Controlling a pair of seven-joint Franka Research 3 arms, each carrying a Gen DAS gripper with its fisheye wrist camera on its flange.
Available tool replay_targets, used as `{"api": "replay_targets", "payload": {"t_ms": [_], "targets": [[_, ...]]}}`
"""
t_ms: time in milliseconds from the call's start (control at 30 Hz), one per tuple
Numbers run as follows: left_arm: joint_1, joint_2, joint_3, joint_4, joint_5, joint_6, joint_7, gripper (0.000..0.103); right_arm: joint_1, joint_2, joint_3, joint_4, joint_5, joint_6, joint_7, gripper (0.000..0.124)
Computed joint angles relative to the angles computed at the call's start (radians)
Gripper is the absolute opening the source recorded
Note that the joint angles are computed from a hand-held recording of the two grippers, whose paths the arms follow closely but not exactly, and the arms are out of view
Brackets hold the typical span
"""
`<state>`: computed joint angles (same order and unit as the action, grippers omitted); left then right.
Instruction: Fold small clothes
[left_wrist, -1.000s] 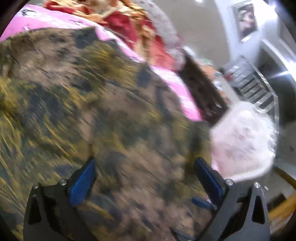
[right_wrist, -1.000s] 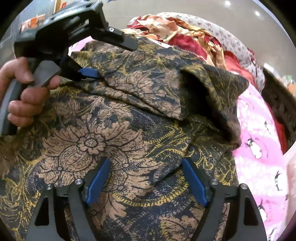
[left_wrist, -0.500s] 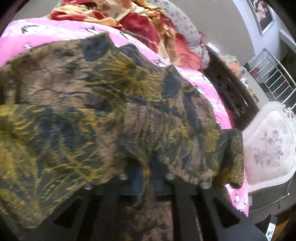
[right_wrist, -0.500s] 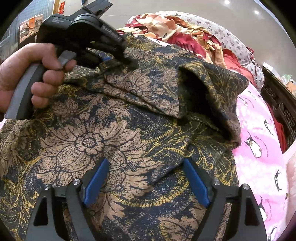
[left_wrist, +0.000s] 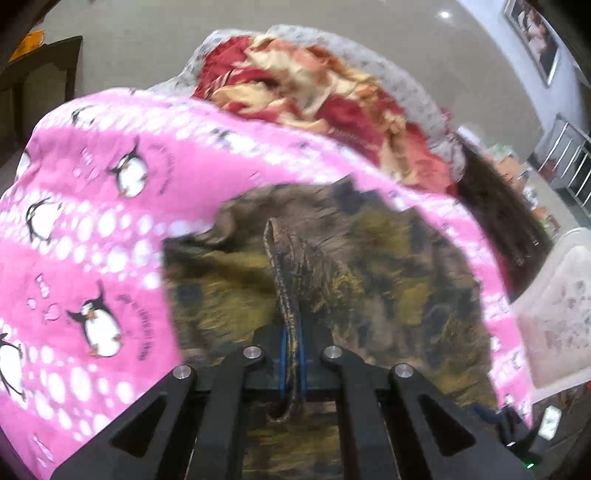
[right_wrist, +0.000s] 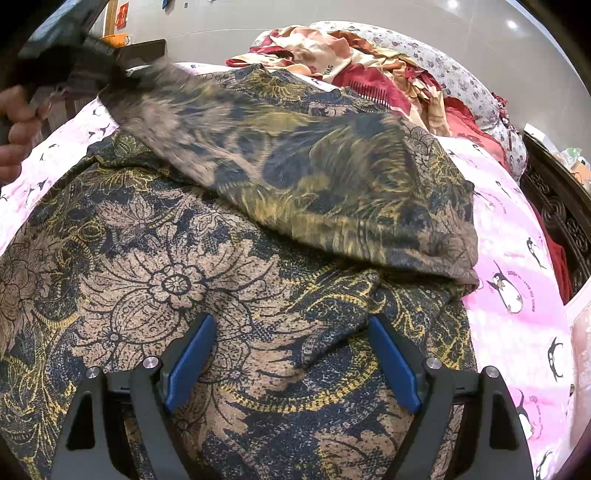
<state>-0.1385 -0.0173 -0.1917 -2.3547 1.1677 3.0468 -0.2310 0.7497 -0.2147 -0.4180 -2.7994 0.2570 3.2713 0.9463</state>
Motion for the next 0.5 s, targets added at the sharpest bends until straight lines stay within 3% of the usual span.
{"api": "replay_targets", "payload": {"t_ms": [67, 200, 267, 333, 400, 500], "targets": [[-0.006, 0.000, -0.004, -0.012, -0.022, -0.034, 0.015, 0.004, 0.001, -0.002, -0.001, 0.001, 0.001, -0.003, 0.000, 0.088], [-0.014, -0.019, -0.017, -0.037, 0.029, -0.116, -0.089, 0.005, -0.021, -0.002, 0.023, 0.000, 0.008, -0.006, -0.003, 0.088], [-0.032, -0.026, -0.028, -0.050, -0.072, -0.174, -0.012, 0.008, -0.024, -0.003, 0.024, 0.004, 0.013, -0.019, -0.007, 0.089], [-0.052, -0.027, -0.040, -0.052, -0.178, -0.234, 0.062, 0.026, -0.077, -0.023, 0.070, 0.017, 0.032, -0.071, -0.005, 0.089], [-0.064, -0.048, -0.057, -0.049, -0.141, -0.296, 0.030, 0.054, -0.083, -0.051, 0.065, 0.043, 0.069, -0.096, -0.014, 0.089], [-0.092, -0.080, -0.101, -0.014, -0.049, -0.493, -0.062, 0.065, -0.050, -0.042, 0.031, 0.121, 0.141, -0.050, -0.021, 0.089]]}}
